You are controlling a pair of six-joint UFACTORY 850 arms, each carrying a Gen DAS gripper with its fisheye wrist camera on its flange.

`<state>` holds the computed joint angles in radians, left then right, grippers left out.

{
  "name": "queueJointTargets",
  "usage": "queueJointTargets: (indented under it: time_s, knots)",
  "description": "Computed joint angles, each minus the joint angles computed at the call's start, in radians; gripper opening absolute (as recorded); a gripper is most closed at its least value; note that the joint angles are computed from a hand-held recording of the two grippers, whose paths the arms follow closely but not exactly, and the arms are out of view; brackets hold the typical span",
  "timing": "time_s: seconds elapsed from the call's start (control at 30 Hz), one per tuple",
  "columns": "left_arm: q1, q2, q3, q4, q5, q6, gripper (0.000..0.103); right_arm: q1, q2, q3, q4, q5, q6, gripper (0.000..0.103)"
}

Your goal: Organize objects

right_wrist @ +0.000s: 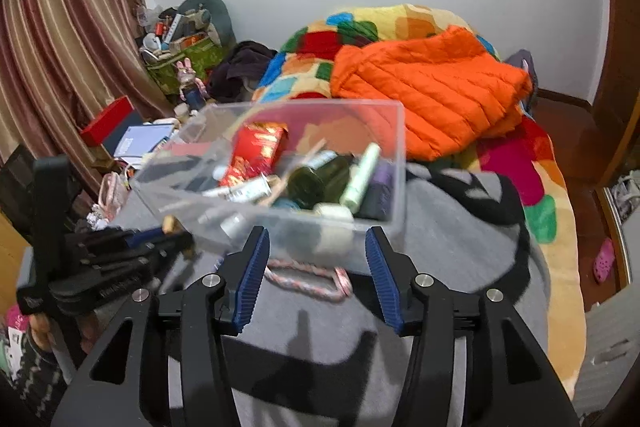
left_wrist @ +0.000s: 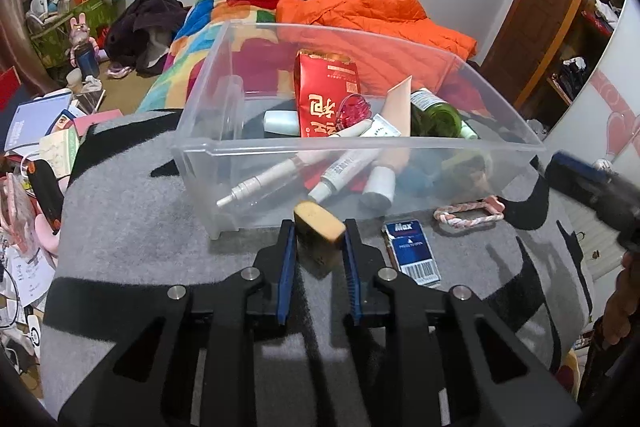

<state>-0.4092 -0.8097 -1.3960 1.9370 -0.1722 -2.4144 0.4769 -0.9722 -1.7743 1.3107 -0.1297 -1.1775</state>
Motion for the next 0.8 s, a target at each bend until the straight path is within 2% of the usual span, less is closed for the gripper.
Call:
queueJointTargets:
  time_s: [0.07, 0.33, 0.43, 0.53, 0.6, 0.7, 0.8]
  knots:
    - [-0.003, 0.017, 0.021, 0.106, -0.001, -0.107, 0.022, -0.004, -0.006, 0.001, -0.109, -0.007, 0.113, 0.046]
    - [-0.020, 0.111, 0.091, 0.268, -0.078, -0.241, 0.022, 0.002, -0.051, -0.033, -0.352, -0.047, 0.351, 0.046]
    - [-0.021, 0.138, 0.096, 0.282, -0.101, -0.241, 0.022, 0.013, -0.079, -0.072, -0.526, -0.055, 0.497, 0.046]
    - [-0.018, 0.147, 0.079, 0.243, -0.123, -0.181, 0.022, 0.017, -0.097, -0.092, -0.628, -0.056, 0.610, 0.046]
    - [-0.015, 0.142, 0.061, 0.205, -0.132, -0.133, 0.022, 0.012, -0.103, -0.098, -0.621, -0.053, 0.624, 0.046]
    - [-0.002, 0.112, 0.008, 0.112, -0.114, -0.031, 0.022, 0.009, -0.101, -0.091, -0.704, -0.023, 0.733, 0.046]
    - [0.009, 0.068, -0.052, -0.044, -0.096, 0.124, 0.022, 0.004, -0.119, -0.121, -0.754, -0.053, 0.788, 0.046]
